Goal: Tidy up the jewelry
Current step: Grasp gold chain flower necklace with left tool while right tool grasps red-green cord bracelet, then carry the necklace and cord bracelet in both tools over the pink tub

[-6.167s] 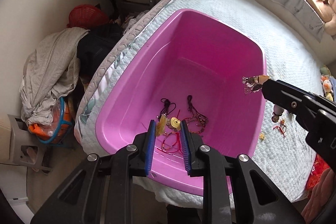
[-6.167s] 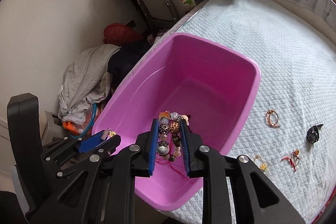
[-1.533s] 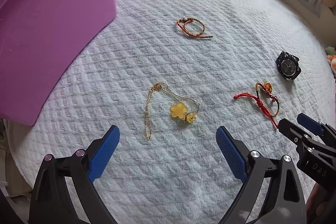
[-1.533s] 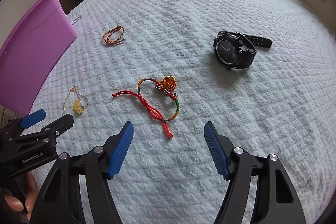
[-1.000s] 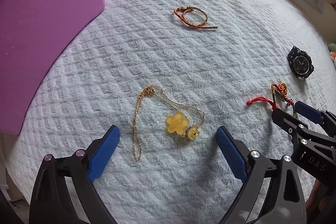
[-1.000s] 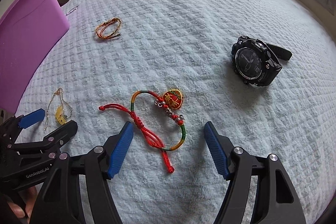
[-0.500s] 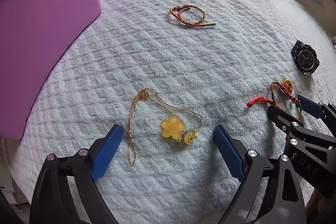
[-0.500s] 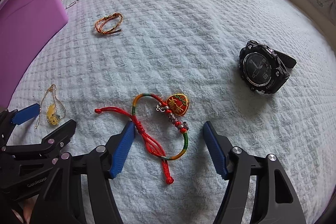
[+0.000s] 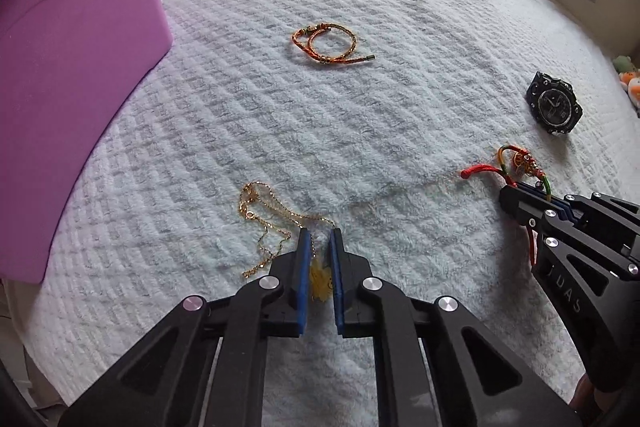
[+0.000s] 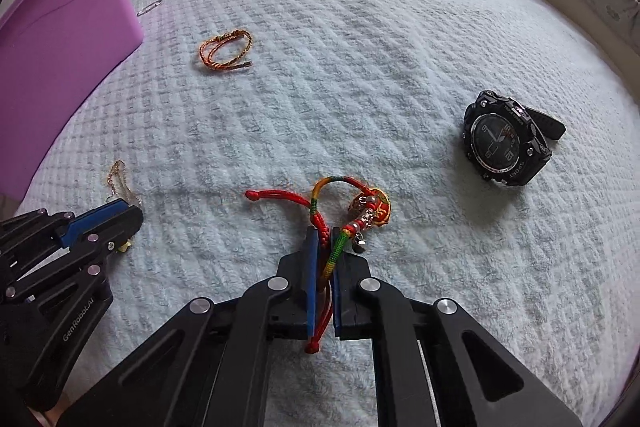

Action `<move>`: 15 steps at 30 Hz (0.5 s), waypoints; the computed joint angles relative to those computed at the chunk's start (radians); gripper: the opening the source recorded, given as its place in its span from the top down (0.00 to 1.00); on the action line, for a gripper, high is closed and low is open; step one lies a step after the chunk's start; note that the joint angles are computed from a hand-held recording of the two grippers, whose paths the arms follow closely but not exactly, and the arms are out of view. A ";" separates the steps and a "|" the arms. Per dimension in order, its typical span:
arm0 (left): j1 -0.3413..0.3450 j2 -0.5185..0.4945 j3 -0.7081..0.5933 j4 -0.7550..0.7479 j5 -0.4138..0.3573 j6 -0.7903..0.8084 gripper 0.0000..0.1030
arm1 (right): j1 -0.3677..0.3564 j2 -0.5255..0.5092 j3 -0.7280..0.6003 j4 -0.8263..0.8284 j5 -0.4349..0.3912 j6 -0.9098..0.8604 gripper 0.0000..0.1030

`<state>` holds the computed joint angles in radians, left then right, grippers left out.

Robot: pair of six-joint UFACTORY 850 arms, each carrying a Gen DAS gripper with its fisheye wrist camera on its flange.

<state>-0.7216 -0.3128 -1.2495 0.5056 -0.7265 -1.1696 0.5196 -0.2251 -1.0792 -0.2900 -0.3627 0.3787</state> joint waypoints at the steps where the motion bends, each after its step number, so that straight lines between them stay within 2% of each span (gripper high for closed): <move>1: 0.001 0.010 0.010 -0.003 0.006 -0.005 0.91 | -0.001 0.006 0.005 0.016 0.002 -0.006 0.94; 9: 0.003 0.089 0.062 -0.074 0.066 0.005 0.91 | -0.013 0.084 0.050 0.186 0.014 -0.110 0.94; 15: -0.010 0.161 0.081 -0.080 0.046 0.008 0.91 | -0.017 0.179 0.092 0.264 -0.030 -0.144 0.94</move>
<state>-0.7318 -0.1520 -1.1690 0.4258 -0.6801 -1.1616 0.5024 -0.0465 -0.9871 -0.0262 -0.3923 0.2348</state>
